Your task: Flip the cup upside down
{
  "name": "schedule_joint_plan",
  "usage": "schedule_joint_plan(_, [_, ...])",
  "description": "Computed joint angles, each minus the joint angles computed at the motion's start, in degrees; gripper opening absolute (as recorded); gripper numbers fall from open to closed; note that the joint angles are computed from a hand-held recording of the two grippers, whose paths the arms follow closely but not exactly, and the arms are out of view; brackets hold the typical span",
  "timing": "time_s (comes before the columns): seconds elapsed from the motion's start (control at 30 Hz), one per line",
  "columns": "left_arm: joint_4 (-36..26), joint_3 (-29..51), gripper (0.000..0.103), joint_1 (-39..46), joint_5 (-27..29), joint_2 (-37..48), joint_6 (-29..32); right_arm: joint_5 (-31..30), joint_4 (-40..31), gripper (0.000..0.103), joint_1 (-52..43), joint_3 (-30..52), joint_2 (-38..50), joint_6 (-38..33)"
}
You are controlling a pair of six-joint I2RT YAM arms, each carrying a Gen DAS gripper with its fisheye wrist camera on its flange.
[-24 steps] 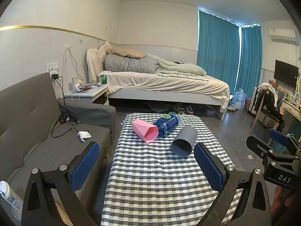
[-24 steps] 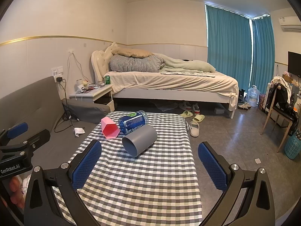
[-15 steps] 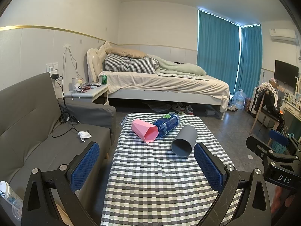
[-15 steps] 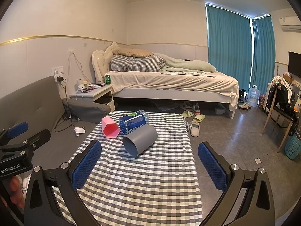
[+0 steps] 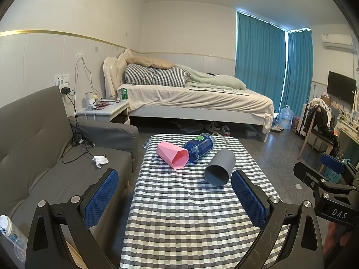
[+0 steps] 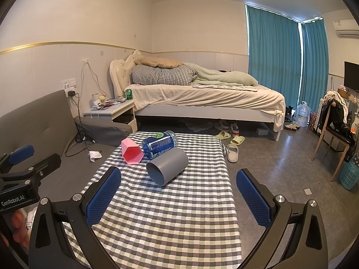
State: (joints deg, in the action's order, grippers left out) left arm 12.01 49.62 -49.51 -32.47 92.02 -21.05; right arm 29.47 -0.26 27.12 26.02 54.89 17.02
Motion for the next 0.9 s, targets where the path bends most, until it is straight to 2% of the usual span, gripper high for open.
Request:
schedule_joint_plan(0.33, [-2.2,0.99,0.103,0.23,0.43,-0.51,-0.3,-0.01,2.08,0.103,1.03,-0.1,2.64,0.58])
schedule_joint_plan(0.47, [-5.47,2.44,0.103,1.83,1.6,-0.01,-0.81,-0.61,1.4,0.103,0.68,0.92,5.06,0.52])
schedule_joint_plan(0.7, [-5.72,4.6,0.103,9.72,7.69,3.02,-0.62,-9.43,1.69,0.103,-3.82,5.58,12.02,-0.35])
schedule_joint_plan(0.9, [-9.52,11.8,0.103,15.2,7.23,9.24,2.68,-18.06,5.56,0.103,-7.14,15.12,25.15,-5.81])
